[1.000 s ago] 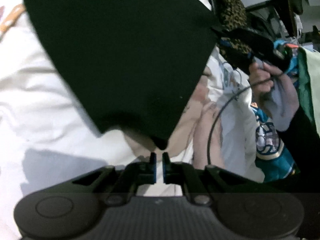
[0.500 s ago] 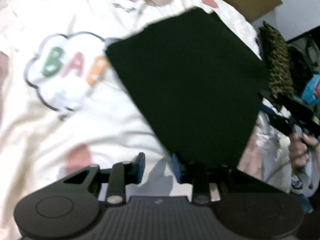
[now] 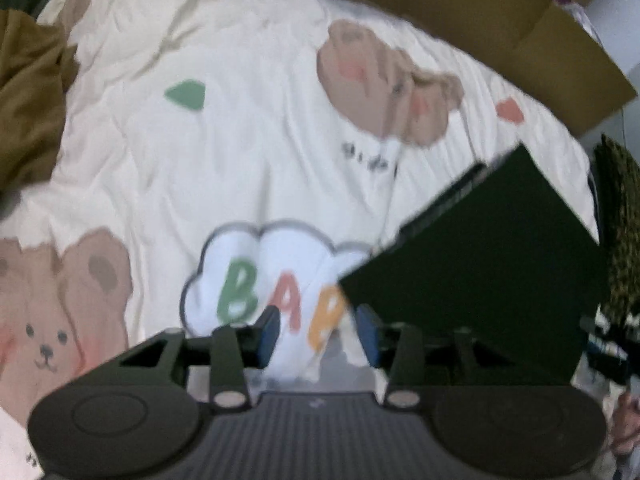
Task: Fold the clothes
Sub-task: 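Open the left gripper to drop the folded edge while the right gripper holds, then grasp the folded black garment with the left gripper beside the right gripper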
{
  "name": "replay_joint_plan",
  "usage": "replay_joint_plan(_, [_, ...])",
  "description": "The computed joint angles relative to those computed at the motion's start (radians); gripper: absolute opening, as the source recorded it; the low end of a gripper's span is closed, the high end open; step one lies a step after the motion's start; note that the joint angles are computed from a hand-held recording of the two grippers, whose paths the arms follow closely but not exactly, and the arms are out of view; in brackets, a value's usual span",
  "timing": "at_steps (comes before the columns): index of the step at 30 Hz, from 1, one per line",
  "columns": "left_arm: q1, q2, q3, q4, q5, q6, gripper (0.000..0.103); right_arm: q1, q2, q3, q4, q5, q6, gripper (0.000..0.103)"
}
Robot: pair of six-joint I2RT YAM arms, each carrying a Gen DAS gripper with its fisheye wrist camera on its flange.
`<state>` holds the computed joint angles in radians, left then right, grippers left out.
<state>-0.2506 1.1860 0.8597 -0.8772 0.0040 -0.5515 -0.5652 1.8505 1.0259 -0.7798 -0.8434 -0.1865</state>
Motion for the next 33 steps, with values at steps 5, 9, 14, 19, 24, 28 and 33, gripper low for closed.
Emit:
replay_joint_plan(5, [-0.025, 0.122, 0.099, 0.06, -0.032, 0.034, 0.066, 0.002, -0.002, 0.009, -0.005, -0.005, 0.004, 0.025])
replay_joint_plan(9, [-0.019, 0.184, 0.171, 0.078, -0.044, 0.113, 0.078, -0.006, -0.015, 0.014, -0.025, -0.012, -0.025, 0.015])
replay_joint_plan(14, [-0.018, 0.262, 0.244, 0.093, -0.052, 0.188, 0.08, -0.007, -0.01, 0.029, -0.05, -0.024, -0.063, 0.015])
replay_joint_plan(19, [-0.036, 0.353, 0.331, 0.137, -0.035, 0.221, 0.081, -0.023, 0.018, 0.031, -0.054, -0.043, -0.085, 0.018])
replay_joint_plan(24, [-0.061, 0.427, 0.394, 0.197, 0.0, 0.235, 0.081, -0.029, 0.041, 0.001, 0.007, -0.066, -0.032, 0.02])
replay_joint_plan(28, [-0.088, 0.41, 0.355, 0.296, 0.043, 0.284, 0.09, -0.025, 0.05, -0.024, 0.051, -0.081, -0.001, 0.022])
replay_joint_plan(33, [-0.11, 0.419, 0.328, 0.329, 0.112, 0.284, 0.09, -0.017, 0.042, -0.036, 0.049, -0.073, -0.017, 0.023])
